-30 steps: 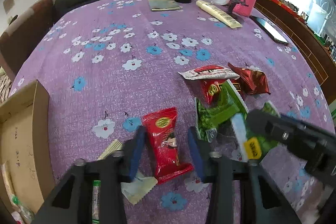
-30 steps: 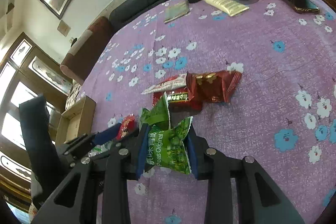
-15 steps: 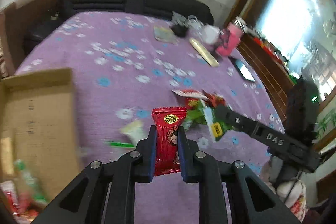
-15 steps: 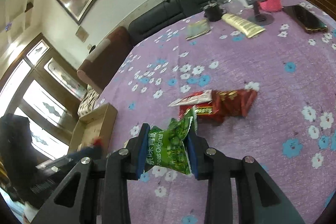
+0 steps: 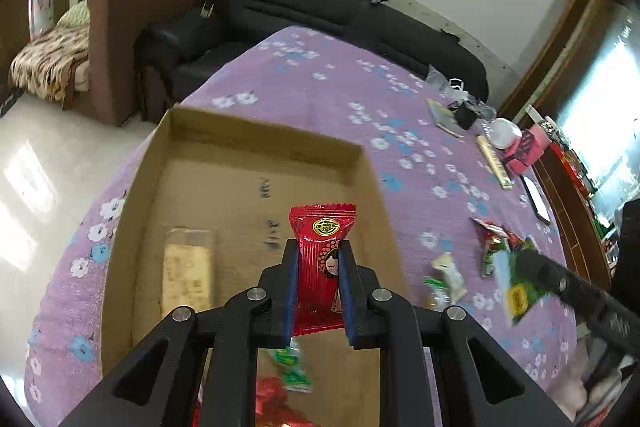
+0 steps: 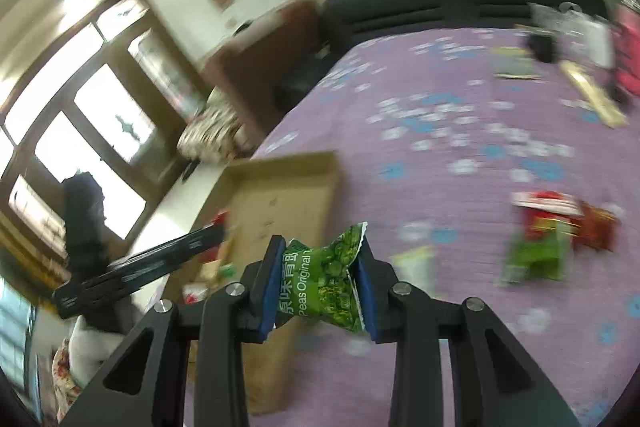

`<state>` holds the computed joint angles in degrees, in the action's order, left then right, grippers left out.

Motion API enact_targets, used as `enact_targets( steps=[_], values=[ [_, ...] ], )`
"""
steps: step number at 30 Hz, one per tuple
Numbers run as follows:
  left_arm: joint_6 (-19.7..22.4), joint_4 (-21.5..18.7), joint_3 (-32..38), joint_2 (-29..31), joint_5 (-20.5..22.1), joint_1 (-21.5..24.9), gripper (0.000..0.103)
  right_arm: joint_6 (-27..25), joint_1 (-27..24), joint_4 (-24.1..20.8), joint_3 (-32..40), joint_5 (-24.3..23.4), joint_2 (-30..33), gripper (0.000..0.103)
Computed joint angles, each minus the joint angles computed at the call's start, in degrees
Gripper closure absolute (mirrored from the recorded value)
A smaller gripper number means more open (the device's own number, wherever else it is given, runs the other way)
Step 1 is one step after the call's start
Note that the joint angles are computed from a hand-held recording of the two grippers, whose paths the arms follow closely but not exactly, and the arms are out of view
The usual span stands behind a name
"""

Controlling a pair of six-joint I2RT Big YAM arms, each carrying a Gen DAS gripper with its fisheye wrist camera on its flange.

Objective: Organize snacks
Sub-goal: 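Drop the red bar and green peas bag into the cardboard tray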

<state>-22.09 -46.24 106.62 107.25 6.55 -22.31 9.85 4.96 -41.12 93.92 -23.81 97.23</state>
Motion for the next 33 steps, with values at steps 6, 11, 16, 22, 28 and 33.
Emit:
enact_targets(
  steps=[6,11,16,22,28,33],
  values=[
    [-1.3,-1.3,1.5,2.8,1.0,2.0,0.085,-3.4,7.4,-5.4,5.9,4.5,6.5,0.07],
    [-3.4,-1.1,1.1,2.8,2.2,3.4,0.078,-5.3,10.0,-7.2,7.5,7.7,9.5,0.07],
    [-5.2,3.0,-2.9,0.0,3.2,4.2,0.052,-4.9,10.8,-7.0,6.4,8.3,9.0,0.068],
    [-8.2,10.0,-9.7,-5.0,2.6,4.1,0.04,-2.6,8.1,-1.9,0.1,7.7,3.0,0.06],
    [-11.4,16.6,-16.5,-9.6,2.1,2.8,0.04,-0.1,5.8,-2.5,-2.2,10.8,1.9,0.061],
    [-12.5,20.5,-22.1,-14.4,1.3,1.5,0.039,1.1,6.3,-5.0,-1.3,8.6,4.3,0.095]
  ],
)
